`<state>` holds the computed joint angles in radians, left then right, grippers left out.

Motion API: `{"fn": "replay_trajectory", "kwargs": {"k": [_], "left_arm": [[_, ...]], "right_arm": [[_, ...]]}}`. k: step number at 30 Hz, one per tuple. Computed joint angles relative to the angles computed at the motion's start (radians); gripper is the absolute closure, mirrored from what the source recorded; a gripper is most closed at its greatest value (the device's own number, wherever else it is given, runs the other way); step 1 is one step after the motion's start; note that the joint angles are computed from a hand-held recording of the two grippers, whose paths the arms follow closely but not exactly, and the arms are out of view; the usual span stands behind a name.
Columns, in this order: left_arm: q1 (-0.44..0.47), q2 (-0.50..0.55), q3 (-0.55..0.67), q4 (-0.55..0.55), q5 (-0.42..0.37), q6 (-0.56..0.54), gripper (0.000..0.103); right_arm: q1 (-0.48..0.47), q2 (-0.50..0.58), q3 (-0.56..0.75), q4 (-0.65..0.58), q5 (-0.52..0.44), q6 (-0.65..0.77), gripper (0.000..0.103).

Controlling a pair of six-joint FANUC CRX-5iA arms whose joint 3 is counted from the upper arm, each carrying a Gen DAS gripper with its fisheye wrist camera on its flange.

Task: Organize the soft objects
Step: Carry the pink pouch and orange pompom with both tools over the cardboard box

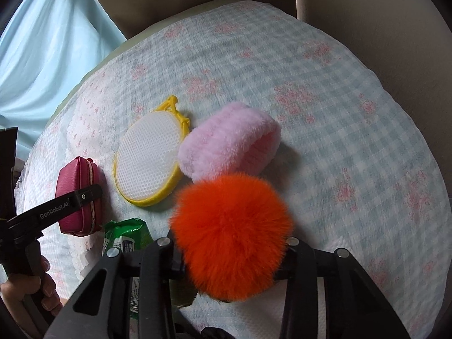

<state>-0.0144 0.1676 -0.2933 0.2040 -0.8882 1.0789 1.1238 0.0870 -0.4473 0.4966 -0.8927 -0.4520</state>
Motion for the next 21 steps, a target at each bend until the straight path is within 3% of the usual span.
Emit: {"fn": "replay_trajectory", "kwargs": {"k": [6,12,21], "left_arm": [[0.034,-0.05,0.018,0.046,-0.051,-0.033,0.065],[0.077,-0.164,-0.006,0.115,-0.103,-0.074,0.066],[0.263,-0.395,-0.005,0.186,-0.323,-0.124,0.066]], "right_arm": [[0.028,-0.04,0.02,0.038,-0.082,-0.021,0.067],[0.078,-0.082,0.087,0.07,-0.214,-0.003,0.067],[0.16,-0.066,0.318,0.076,-0.397,0.178,0.067]]}}
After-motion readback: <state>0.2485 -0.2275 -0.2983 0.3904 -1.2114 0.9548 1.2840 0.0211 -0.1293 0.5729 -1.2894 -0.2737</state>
